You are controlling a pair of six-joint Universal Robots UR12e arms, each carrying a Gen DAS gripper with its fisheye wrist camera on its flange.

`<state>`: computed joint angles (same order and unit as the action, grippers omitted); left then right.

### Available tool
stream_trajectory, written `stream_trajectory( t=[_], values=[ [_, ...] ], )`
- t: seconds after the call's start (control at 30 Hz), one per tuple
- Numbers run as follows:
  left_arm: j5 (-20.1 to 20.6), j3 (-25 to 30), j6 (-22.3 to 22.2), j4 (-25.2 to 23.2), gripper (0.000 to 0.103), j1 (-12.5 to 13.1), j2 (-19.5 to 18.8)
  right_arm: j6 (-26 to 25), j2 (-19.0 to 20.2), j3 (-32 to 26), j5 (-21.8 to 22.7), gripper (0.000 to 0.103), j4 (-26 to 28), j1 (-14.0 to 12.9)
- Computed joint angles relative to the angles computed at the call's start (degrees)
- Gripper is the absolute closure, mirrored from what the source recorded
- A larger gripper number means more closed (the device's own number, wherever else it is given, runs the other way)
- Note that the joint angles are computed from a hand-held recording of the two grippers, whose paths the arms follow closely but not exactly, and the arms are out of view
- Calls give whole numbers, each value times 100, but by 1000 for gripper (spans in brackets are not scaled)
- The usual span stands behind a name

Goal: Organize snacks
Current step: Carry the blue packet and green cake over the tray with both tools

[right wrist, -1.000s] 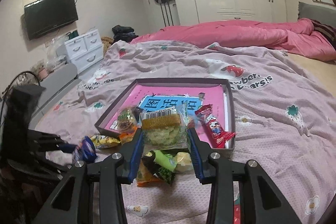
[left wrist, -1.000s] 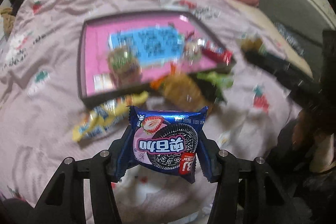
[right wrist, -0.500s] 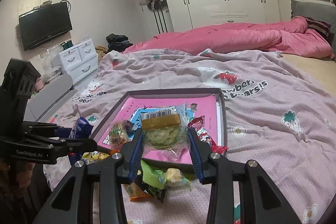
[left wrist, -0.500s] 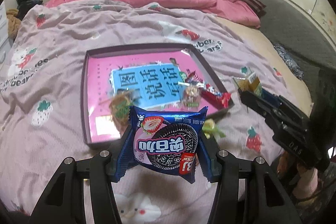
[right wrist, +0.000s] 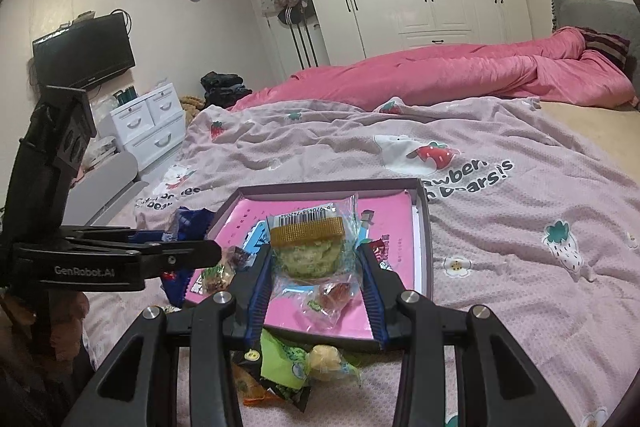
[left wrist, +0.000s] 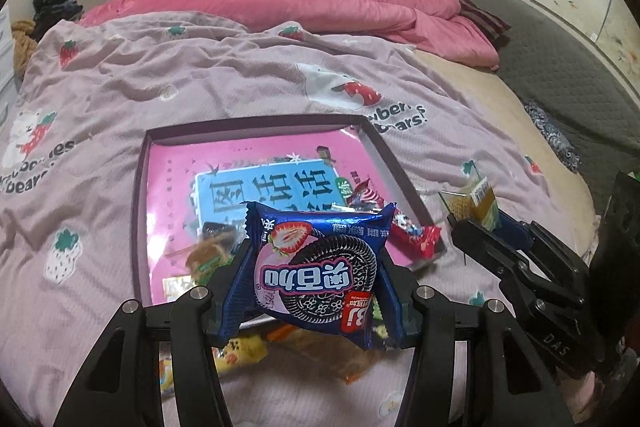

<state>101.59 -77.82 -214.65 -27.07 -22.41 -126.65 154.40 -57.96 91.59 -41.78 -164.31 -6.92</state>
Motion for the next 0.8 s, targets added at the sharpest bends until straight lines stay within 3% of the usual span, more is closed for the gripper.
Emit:
stream_trajectory(
  t=[0.43,0.8],
  values=[
    [-29,188,-85,-106,46,66,-187,83,188,-270,-86,61,-14,77],
    [-65,267,-103,-173,46,100,-308,-64,272,-406,-350,61,328,154]
  ],
)
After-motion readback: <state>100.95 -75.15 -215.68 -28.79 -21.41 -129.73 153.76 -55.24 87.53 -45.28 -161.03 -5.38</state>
